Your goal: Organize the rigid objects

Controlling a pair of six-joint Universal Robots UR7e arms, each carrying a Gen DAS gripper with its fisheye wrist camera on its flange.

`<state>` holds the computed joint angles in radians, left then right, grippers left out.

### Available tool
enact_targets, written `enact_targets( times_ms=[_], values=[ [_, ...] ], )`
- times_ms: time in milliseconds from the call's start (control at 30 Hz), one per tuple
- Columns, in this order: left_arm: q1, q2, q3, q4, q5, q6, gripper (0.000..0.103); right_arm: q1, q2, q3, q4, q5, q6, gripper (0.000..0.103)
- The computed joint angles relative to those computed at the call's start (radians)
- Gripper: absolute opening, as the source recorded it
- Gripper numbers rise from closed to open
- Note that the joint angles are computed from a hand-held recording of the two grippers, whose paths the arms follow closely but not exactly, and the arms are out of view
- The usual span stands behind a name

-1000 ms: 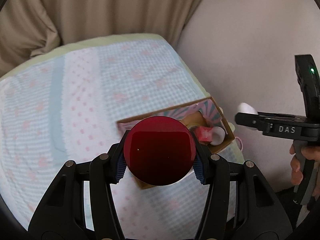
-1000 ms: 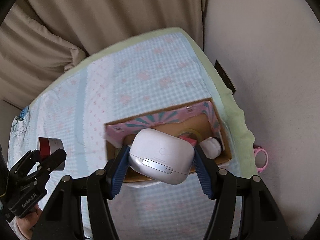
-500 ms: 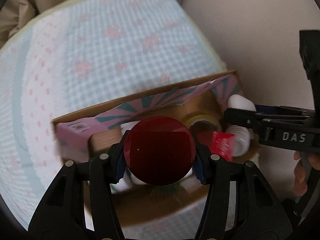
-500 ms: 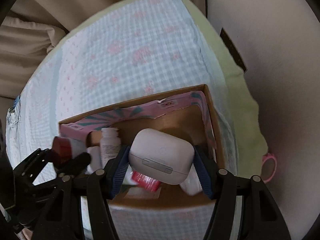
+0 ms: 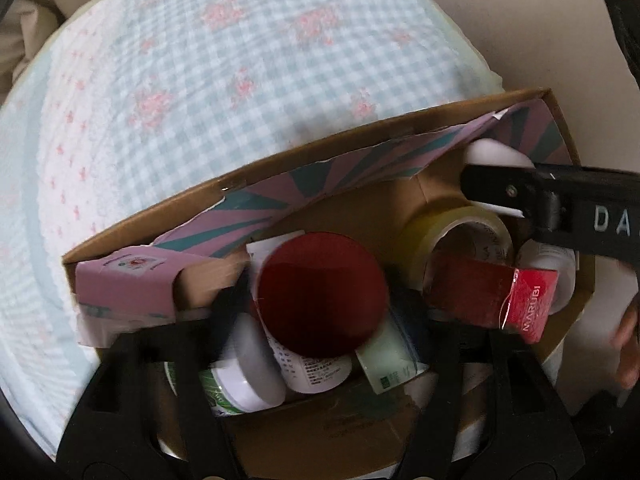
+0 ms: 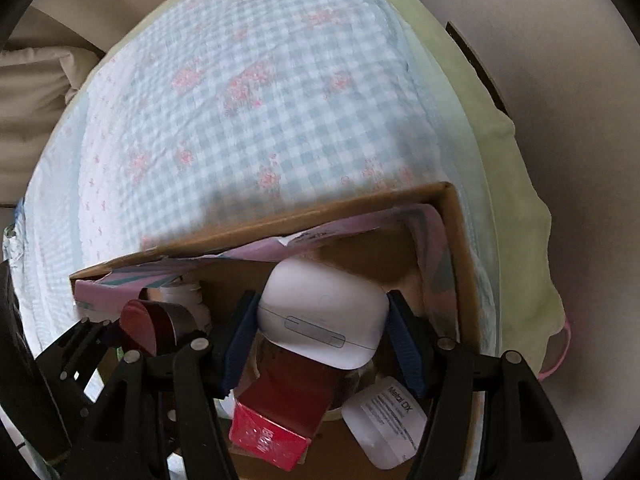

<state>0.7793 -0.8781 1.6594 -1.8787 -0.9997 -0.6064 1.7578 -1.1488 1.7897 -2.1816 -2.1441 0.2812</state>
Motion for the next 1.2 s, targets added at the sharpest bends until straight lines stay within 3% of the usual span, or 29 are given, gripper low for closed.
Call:
enact_targets(
  times_ms=[67, 133, 200, 333, 767, 967, 1200],
  values=[
    [-0.015, -0.016, 0.018, -0.036, 0.020, 0.021, 0.103, -0.004, -0.004, 0.004, -0.017, 0.022, -0.004, 0.076],
    [-0.023, -0.026, 0.016, -0.033, 0.022, 0.023, 0.103, -0.006, -0.009, 0.012, -0.040, 0.048, -0.012, 0.103],
    [-0.028, -0.034, 0.013, -0.030, 0.025, 0.025, 0.103, -0.013, -0.014, 0.013, -0.035, 0.094, -0.012, 0.103],
    [-0.037, -0.057, 0.012, -0.024, 0.029, 0.022, 0.103, 0.010, -0.019, 0.022, -0.054, 0.053, -0.010, 0.103],
    [-0.105, -0.157, 0.035, 0.017, 0.045, -0.009, 0.103, 0.089, -0.080, 0.042, -0.060, 0.019, 0.039, 0.103],
    [-0.171, -0.268, 0.060, 0.066, 0.062, -0.047, 0.103, 0.181, -0.126, 0.050, -0.043, -0.019, 0.090, 0.103],
    [-0.287, -0.474, 0.057, 0.263, 0.129, -0.171, 0.103, 0.354, -0.158, 0.029, 0.003, -0.083, 0.177, 0.103]
  ],
)
